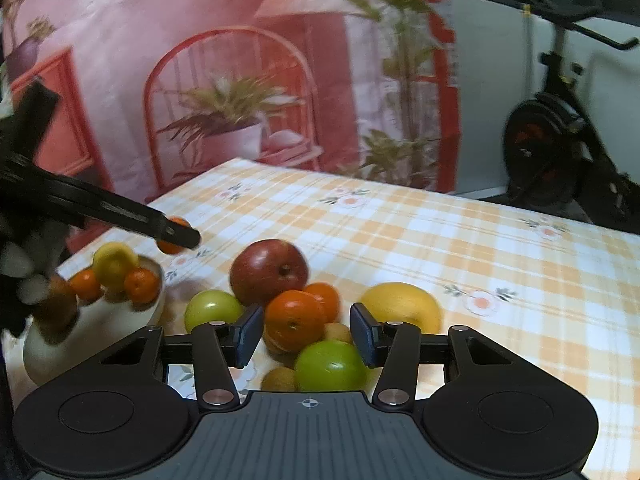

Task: Organize fruits
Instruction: 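Grasp another tangerine with the right tool while the left tool holds its tangerine, then carry both tangerines onto the white plate and open both tools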

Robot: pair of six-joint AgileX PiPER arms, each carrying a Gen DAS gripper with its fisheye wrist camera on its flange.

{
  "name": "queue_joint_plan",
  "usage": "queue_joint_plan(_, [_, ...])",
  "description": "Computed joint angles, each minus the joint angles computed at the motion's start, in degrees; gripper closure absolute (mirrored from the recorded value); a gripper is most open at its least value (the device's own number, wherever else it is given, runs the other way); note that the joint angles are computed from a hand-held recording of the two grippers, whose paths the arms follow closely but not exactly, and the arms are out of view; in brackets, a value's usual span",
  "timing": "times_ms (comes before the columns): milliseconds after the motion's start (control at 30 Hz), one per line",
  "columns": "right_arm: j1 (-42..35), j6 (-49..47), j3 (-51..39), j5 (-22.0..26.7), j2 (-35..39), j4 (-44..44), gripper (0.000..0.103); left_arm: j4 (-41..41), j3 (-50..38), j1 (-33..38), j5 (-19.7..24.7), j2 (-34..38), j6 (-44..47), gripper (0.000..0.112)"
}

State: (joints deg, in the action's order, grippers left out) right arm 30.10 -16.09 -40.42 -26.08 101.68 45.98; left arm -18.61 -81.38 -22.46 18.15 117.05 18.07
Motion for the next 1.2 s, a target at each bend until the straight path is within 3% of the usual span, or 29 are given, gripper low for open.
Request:
queue_joint_plan(300, [-1.3, -4.7, -5.6, 5.1, 4.1, 2.9, 0.061, -14.7, 17.8, 3.3, -4.8, -14.0, 14.0, 0.073])
queue_joint_plan(533, [-1.8, -7.1, -6.6, 6.0, 4.7, 4.5, 0.068, -17.7, 25.4, 5.1, -6.6, -20.2, 17.8, 0.073])
queue_joint_plan(867, [0.2, -9.7, -6.9, 5.2, 2.6, 6.7, 0.068, -24.4, 30.7, 7.8, -7.4, -23.4, 24.8, 0.073])
queue_joint_plan(1033, [2.2, -15.3, -9.7, 6.0, 2.1, 10.5, 0.068, -28.2, 33.2, 8.8, -7.4, -24.3, 29.2, 0.073])
queue_joint_plan(1200, [3.9, -19.5, -13.5, 8.5, 2.8, 12.4, 0.068, -27.0, 34.4, 9.2, -6.9, -24.7, 29.0, 0.073])
